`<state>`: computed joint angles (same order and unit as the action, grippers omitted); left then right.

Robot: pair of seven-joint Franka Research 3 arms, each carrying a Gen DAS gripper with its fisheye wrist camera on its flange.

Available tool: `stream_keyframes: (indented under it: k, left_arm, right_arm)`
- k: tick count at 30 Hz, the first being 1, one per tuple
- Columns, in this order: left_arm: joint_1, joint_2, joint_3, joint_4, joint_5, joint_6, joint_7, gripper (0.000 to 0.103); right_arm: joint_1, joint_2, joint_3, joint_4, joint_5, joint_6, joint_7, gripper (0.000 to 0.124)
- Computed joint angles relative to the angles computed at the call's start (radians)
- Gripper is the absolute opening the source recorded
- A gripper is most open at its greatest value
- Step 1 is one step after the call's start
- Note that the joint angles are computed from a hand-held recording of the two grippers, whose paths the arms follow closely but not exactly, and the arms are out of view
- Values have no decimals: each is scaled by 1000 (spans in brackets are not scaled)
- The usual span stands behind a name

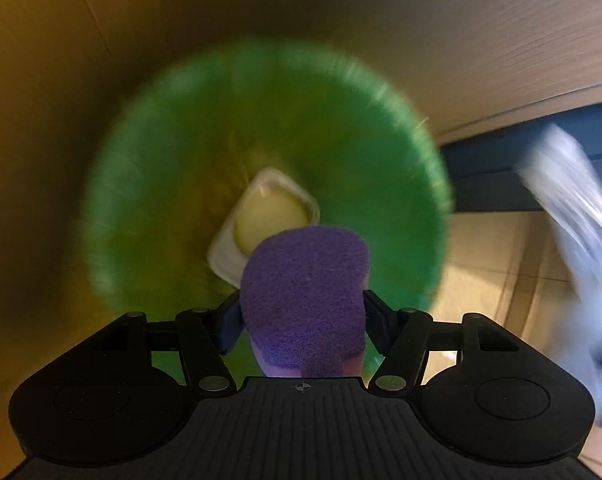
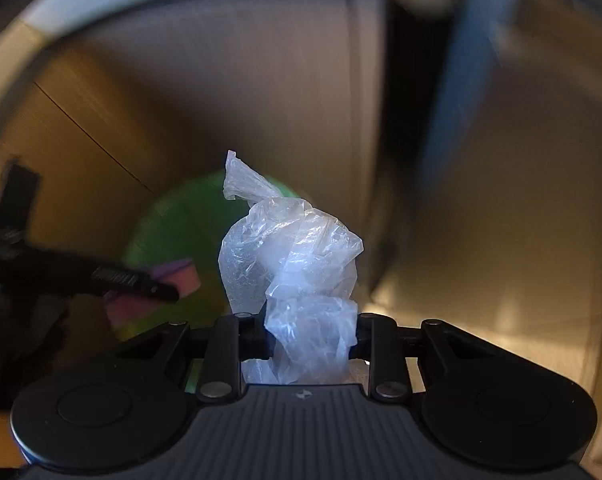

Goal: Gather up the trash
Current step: 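Carry the sponge and plastic bag down over the green bin with both tools, then open both tools to drop the sponge and plastic bag into the bin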

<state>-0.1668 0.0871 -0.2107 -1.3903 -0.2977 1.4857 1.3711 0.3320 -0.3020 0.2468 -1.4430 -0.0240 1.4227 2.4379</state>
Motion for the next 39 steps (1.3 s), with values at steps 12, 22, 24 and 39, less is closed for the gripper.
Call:
stream_keyframes:
  k: [12, 22, 24, 39]
  left_arm:
    - [-50, -2, -25, -428, 177, 438, -119, 67]
    - [-45, -107, -5, -526, 43, 566, 39, 68]
    - [-40, -125, 2, -549, -10, 571, 46, 67]
    - [-186, -445, 50, -815, -40, 914, 536, 68]
  right_arm:
    - [-12, -81, 41, -112, -36, -101, -27, 26]
    - [3, -40, 27, -101, -40, -16, -129, 26]
    - [9, -32, 26, -94, -40, -13, -144, 26]
    - [18, 145, -80, -50, 192, 318, -234, 26]
